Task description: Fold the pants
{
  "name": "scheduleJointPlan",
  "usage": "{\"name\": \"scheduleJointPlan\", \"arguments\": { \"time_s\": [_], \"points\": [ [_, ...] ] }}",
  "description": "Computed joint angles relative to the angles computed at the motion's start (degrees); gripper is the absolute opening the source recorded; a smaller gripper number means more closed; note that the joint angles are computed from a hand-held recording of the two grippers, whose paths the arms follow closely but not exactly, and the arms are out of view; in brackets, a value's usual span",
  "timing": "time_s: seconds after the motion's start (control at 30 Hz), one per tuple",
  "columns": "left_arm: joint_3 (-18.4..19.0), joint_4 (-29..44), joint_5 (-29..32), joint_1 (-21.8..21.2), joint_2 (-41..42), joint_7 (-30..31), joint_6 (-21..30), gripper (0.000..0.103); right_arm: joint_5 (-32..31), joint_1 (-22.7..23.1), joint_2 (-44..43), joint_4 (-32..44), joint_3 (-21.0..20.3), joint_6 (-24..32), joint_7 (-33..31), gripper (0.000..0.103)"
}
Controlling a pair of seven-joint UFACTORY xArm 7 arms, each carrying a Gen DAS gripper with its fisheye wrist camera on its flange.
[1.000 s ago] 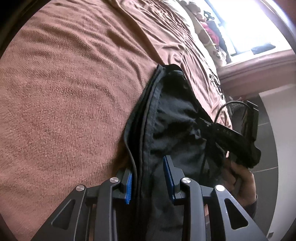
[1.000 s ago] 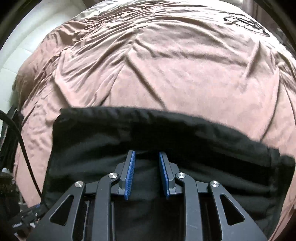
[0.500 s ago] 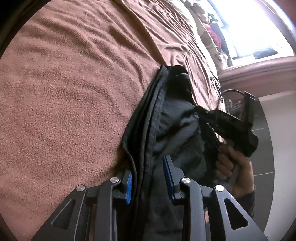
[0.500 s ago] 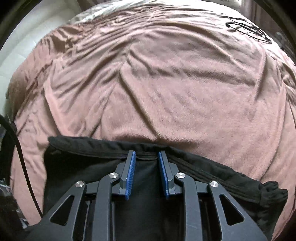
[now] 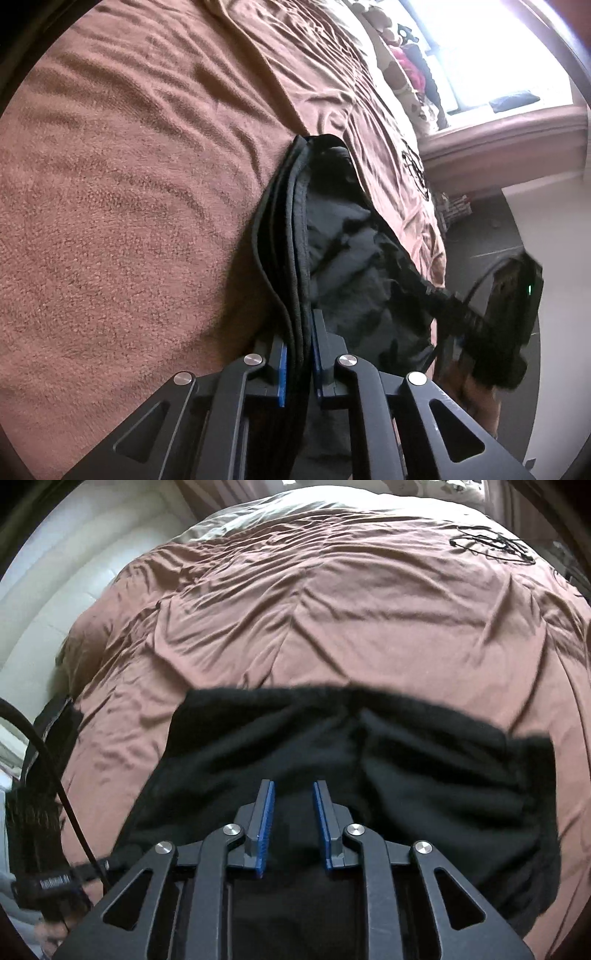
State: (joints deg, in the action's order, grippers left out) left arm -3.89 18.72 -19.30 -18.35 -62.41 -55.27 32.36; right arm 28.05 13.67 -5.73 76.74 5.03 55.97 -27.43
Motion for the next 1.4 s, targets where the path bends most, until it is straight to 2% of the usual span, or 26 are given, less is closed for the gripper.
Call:
{"name": "scheduleJointPlan", "arguments": {
  "time_s": [0.1, 0.27, 0.4, 0.63, 0.83, 0.93, 1.13, 1.4],
  "points": [
    [-0.05, 0.66, -0.29, -0.37, 1.38, -0.37, 0.44, 0.011, -0.26, -0.10, -3.71, -5.27, -0.25, -2.14, -0.77, 0.014],
    [-0.45, 0.28, 0.07, -0.61, -0.32, -0.54, 2.13, 0.011, 1.14, 0.19, -8.99, -11.72, -1.85, -2.65, -1.47, 0.014],
    [-0.68, -0.20, 0.01, -0.93, -2.38, -0.70, 4.11, 0.012, 3.16, 1.23, -14.60, -17.73, -3.13, -5.27, -3.82, 0.014],
    [-1.26, -2.72, -1.32, -2.03, -5.91, -2.28, 5.42, 0.012, 2.94, 1.85, -19.84, -24.21, -5.56, -3.64, -5.73, 0.014],
    [-1.67, -3.46, -1.17, -2.32, -6.69, -3.16, 4.48, 0.012, 0.39, 1.70, -23.11, -25.12, -6.15, -1.21, -5.63, 0.014],
    [-1.87, -3.26, -1.00, -2.46, -6.58, -3.40, 3.74, 0.012, 1.55, 2.07, -22.99, -23.59, -7.06, 0.34, -5.84, 0.013],
    [-1.64, -2.00, 0.06, -2.08, -6.64, -3.04, 3.22, 0.012, 4.98, 2.20, -21.95, -22.18, -7.54, -1.83, -5.48, 0.014],
    [-1.65, 2.71, 1.05, -2.31, -1.71, -0.38, 0.39, 0.009, 7.64, 2.40, -20.05, -24.87, -7.65, -1.74, -5.42, 0.014]
  ]
}}
